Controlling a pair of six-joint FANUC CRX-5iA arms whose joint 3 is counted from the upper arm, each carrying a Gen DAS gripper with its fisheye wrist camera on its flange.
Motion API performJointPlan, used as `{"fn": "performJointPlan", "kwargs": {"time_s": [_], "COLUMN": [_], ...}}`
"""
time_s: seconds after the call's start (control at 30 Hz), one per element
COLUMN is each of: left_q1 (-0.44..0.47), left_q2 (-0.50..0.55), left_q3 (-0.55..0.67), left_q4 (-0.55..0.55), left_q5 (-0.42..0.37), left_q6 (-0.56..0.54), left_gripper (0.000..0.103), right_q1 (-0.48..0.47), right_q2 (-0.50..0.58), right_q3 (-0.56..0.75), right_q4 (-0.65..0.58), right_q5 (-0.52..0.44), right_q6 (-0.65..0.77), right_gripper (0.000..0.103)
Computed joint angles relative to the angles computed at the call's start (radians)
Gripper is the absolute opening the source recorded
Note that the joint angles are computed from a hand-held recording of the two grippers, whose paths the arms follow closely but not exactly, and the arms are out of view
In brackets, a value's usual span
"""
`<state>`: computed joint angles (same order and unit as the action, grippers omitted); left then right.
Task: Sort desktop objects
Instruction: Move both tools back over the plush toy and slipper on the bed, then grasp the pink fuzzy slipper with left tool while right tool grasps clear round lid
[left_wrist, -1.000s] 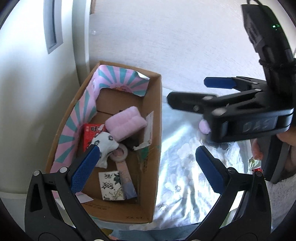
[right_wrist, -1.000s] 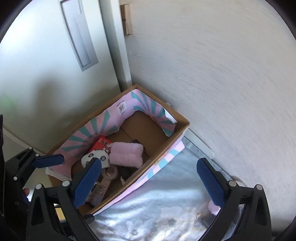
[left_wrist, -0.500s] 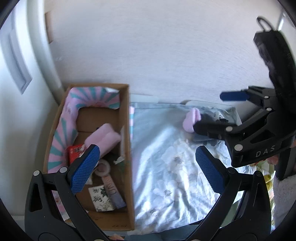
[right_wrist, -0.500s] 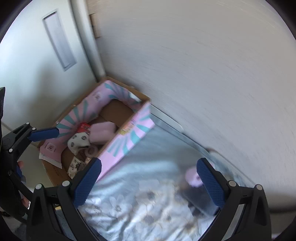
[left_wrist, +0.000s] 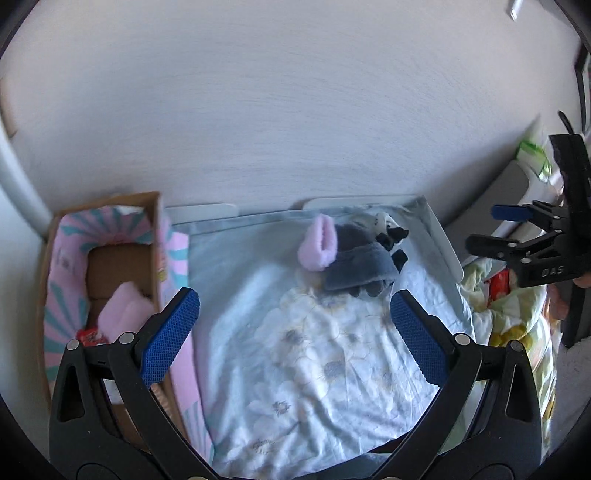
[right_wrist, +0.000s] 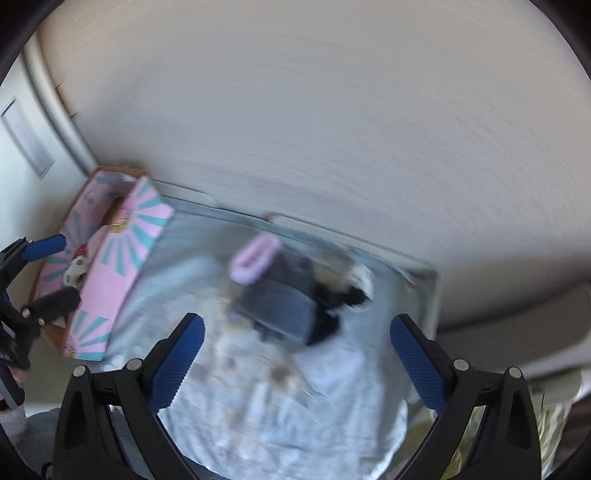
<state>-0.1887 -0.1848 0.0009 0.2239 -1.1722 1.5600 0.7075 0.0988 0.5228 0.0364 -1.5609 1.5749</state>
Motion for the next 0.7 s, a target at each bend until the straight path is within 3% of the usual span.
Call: {"fn": "performJointPlan", "kwargs": {"time_s": [0.23, 0.4, 0.6, 0.7], "left_q1": [-0.043, -0.078, -0.096, -0.097], "left_q2": [0.073, 0.203, 0.311, 0.355], "left_q3": [0.002, 0.067, 0.093, 0.111], "left_q4": [0.042, 0.032, 0.005, -0.017], "left_q5": [0.068, 0.052, 0.082, 0.091], "left_q6": [-0.056, -0.040, -0.029, -0.021], "left_gripper": [0.102, 0.101, 0.097, 0.096], "right_q1": [-0.103, -0.135, -0.140, -0.102], "right_q2": [-0.086, -0.118, -0.169, -0.208], "right_q3": [-0.135, -0.243, -0.406, -0.514], "right_q4": [-0.046, -0.086, -0.093, -0.030], "right_q5": [0.070, 0.098, 0.185, 0.259], "right_q6": [-0.033, -0.070, -0.107, -0.128], "right_gripper": [0.100, 0.094, 0.084, 0.079]}}
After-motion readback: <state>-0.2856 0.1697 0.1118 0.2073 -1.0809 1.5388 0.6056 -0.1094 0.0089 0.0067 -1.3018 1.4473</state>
